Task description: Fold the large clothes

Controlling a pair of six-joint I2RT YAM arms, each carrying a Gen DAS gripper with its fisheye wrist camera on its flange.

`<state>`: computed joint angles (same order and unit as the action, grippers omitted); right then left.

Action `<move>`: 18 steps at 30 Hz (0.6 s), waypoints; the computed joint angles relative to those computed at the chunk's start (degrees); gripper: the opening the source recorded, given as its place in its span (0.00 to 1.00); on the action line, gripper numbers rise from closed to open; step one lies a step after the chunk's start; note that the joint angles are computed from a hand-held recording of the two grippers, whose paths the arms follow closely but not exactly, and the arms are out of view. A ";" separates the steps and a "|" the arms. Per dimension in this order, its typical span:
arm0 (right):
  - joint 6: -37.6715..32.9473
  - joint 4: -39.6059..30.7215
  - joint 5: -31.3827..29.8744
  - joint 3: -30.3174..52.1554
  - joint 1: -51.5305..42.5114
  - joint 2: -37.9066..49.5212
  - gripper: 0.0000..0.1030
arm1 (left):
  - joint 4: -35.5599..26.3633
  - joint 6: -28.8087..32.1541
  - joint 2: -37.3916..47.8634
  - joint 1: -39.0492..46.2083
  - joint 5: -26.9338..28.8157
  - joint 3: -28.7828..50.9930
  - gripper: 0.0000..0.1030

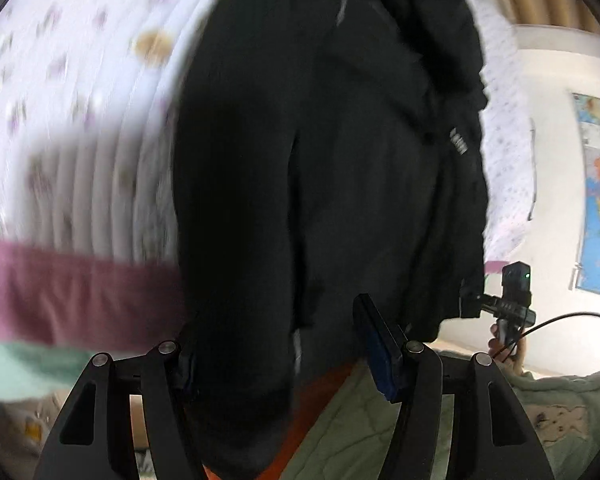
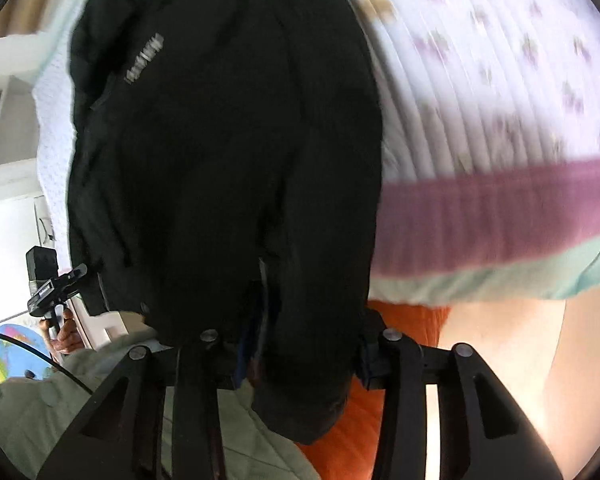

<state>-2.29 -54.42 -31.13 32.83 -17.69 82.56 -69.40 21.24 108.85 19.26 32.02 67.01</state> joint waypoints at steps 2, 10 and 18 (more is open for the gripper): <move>1.58 0.01 -1.88 0.99 0.40 0.55 0.40 | 4.58 -3.81 -2.76 -1.51 -2.99 -2.59 0.31; 0.81 -2.99 -5.57 13.36 -5.59 -2.77 0.12 | 3.45 -11.98 -1.27 0.47 7.59 12.87 0.12; 4.67 -1.49 -6.81 35.94 -1.30 6.51 0.12 | -1.68 -18.47 9.01 -0.52 19.03 39.23 0.12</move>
<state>2.38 -55.91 -37.94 68.77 -18.99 89.07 -71.08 2.77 117.86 18.74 51.05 106.24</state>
